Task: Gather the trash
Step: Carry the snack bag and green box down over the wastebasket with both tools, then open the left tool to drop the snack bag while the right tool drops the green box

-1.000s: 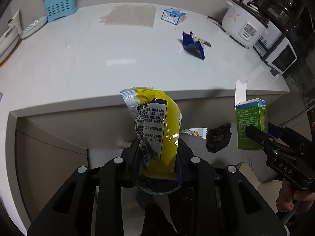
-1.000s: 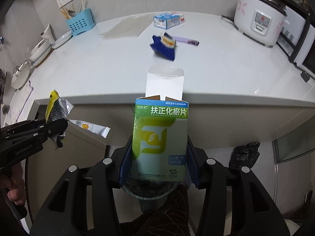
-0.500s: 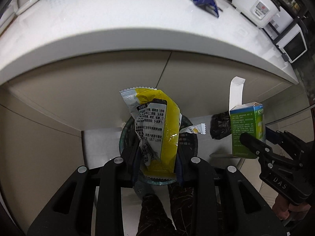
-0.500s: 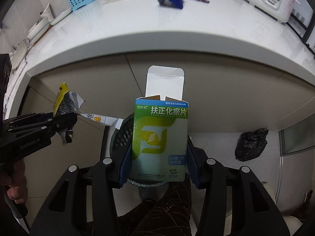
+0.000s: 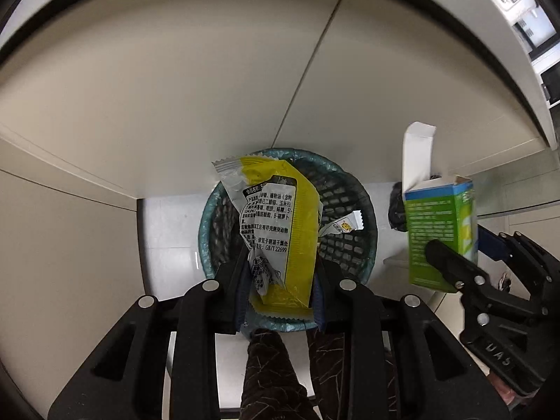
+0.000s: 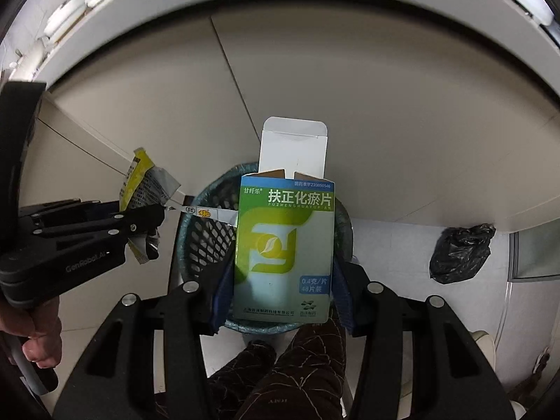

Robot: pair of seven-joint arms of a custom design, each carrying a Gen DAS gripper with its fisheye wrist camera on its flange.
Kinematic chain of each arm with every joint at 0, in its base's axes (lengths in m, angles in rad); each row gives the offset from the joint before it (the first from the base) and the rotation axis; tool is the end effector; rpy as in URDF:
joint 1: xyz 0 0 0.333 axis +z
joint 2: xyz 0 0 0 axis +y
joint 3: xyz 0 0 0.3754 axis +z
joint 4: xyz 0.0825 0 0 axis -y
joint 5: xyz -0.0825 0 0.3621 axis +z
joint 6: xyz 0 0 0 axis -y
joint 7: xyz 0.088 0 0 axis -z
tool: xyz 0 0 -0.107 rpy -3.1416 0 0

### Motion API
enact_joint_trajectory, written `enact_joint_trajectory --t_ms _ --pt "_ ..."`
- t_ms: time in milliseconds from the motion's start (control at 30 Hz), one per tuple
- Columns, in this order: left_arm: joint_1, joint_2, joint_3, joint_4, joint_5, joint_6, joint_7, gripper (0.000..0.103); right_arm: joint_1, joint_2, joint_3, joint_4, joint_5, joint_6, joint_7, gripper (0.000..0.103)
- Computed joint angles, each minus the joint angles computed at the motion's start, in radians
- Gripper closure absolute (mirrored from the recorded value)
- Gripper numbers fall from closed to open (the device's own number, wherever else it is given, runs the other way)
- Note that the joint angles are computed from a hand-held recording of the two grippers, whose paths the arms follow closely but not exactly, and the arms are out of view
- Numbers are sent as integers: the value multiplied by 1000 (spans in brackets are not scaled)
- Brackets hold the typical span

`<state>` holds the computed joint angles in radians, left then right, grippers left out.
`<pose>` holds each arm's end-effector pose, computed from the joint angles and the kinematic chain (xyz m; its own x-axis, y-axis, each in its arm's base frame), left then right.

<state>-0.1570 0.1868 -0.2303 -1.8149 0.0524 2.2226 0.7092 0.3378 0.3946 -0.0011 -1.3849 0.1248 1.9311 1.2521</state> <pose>0.5811 -0.2237 0.5279 0.4227 -0.8908 0.1667 -0.8820 -0.4466 -0.1500 0.6532 0.2379 0.5616 0.5850 -0.8081 -0.0688 -0.8041 -0.5669 -0.1789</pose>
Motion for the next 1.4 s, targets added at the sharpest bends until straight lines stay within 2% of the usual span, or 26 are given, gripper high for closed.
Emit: enact_joint_trajectory --t_ms 200,300,467,567,733,767,800,1033,1200,1333,1400 --pt "10 60 -9 -4 -21 32 28 75 2 39 -10 19 -22 -31 -6 57" --pt "16 93 -16 16 -36 13 41 75 -2 56 -16 38 -34 -49 -13 57" --pt "27 98 -29 -13 -75 42 63 73 -7 71 -22 63 -48 -69 -31 57" --pt "23 109 -32 -12 -77 43 61 63 -9 77 -25 74 -51 -83 -33 57" --pt "27 114 -35 -30 -91 62 66 54 -16 77 -26 81 -51 -92 -55 57" --pt "26 116 -34 -28 -89 59 62 45 -17 76 -27 80 -52 -90 -56 57" --pt "25 120 -34 -26 -86 56 60 42 -15 77 -27 86 -52 -95 -51 57" --pt "29 123 -41 -50 -94 91 75 29 -11 69 -29 80 -60 -93 -37 57" --pt "23 108 -36 -72 -74 120 57 13 -13 68 -29 72 -65 -86 -39 57" --pt "21 72 -28 -103 -52 144 38 6 -14 64 -25 62 -55 -78 -41 57" --pt "24 43 -22 -129 -49 155 27 6 -12 62 -22 52 -49 -68 -39 56"
